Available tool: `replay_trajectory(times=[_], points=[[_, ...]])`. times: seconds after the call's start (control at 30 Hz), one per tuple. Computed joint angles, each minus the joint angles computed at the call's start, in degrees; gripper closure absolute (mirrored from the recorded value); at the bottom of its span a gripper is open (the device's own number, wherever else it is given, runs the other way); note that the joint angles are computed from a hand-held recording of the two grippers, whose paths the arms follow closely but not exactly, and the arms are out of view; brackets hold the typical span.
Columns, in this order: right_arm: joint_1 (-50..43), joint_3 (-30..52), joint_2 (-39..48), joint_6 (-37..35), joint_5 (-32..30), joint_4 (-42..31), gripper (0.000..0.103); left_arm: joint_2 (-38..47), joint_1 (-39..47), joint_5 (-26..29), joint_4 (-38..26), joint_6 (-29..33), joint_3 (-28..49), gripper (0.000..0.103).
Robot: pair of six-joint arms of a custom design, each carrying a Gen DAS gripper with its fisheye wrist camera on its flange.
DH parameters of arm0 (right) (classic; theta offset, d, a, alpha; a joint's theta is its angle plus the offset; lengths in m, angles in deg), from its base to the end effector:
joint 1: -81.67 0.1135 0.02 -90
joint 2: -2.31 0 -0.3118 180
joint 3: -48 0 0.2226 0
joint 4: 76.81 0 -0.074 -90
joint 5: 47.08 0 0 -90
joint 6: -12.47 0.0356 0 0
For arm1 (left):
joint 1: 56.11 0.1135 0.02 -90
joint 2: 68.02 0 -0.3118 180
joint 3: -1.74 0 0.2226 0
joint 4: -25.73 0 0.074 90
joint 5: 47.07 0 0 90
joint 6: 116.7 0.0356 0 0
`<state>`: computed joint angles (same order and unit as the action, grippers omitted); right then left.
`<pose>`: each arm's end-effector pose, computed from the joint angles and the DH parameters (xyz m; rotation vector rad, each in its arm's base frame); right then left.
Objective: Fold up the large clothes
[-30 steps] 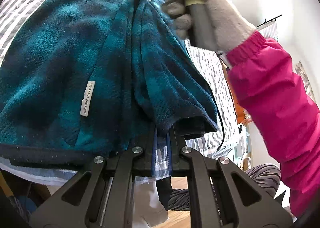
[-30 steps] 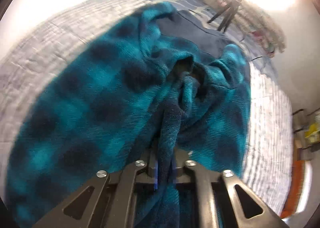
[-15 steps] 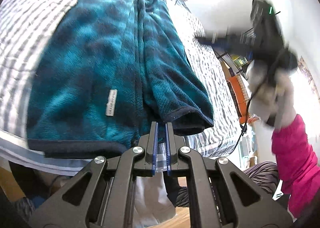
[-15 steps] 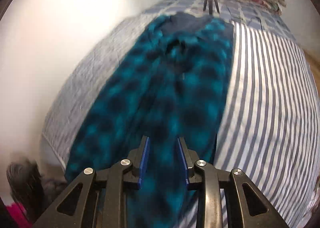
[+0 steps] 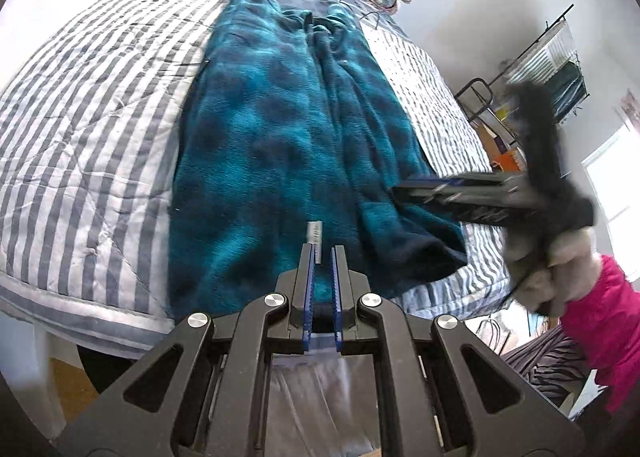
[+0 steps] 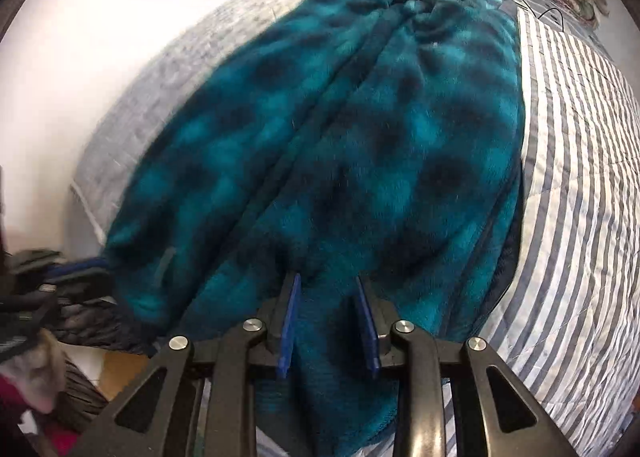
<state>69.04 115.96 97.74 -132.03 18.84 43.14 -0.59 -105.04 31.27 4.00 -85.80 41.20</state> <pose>0.2487 -0.0408 0.2148 -1.0256 2.6443 0.4701 0.1154 -0.1214 0.2140 -0.3156 2.4878 -0.5937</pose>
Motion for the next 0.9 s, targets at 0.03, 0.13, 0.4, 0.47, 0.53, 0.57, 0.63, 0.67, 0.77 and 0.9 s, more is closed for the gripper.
replay_trajectory(times=[0.03,0.13,0.4,0.47,0.53,0.57,0.63,0.67,0.77,0.9], points=[[-0.49,2.07,-0.12,-1.05,-1.32,-1.81,0.068,0.00,0.75,0.43,0.37,0.21,-0.51,0.098],[-1.06,7.48,-0.85,-1.58,-4.99,-4.18,0.058,0.61,2.44,0.63,1.88,0.74,-1.78,0.098],[6.74,26.80,8.08,8.87,-9.20,-1.74,0.049,1.28,4.74,-2.71,1.00,4.66,0.17,0.097],[9.60,33.52,13.57,13.69,-8.75,-2.05,0.049,2.04,6.99,-0.72,-0.06,7.17,1.91,0.097],[12.26,39.97,19.04,18.38,-7.99,-2.86,0.049,2.89,9.16,0.64,-0.94,9.91,3.60,0.097],[13.27,42.48,21.39,20.60,-7.55,-2.63,0.046,3.34,10.46,1.42,-1.08,11.45,4.21,0.097],[15.51,50.57,28.14,24.88,-7.52,-3.50,0.039,4.30,13.47,3.19,-0.61,13.78,4.61,0.097],[16.32,52.12,29.61,26.23,-7.06,-2.85,0.035,4.69,14.65,3.92,0.09,14.23,4.39,0.097],[18.78,59.01,36.13,29.68,-5.72,-1.09,0.022,5.88,18.91,7.29,3.24,14.66,2.54,0.097],[20.51,67.27,43.78,30.72,-4.88,-3.95,0.021,8.25,22.14,10.67,7.06,15.22,0.65,0.097]])
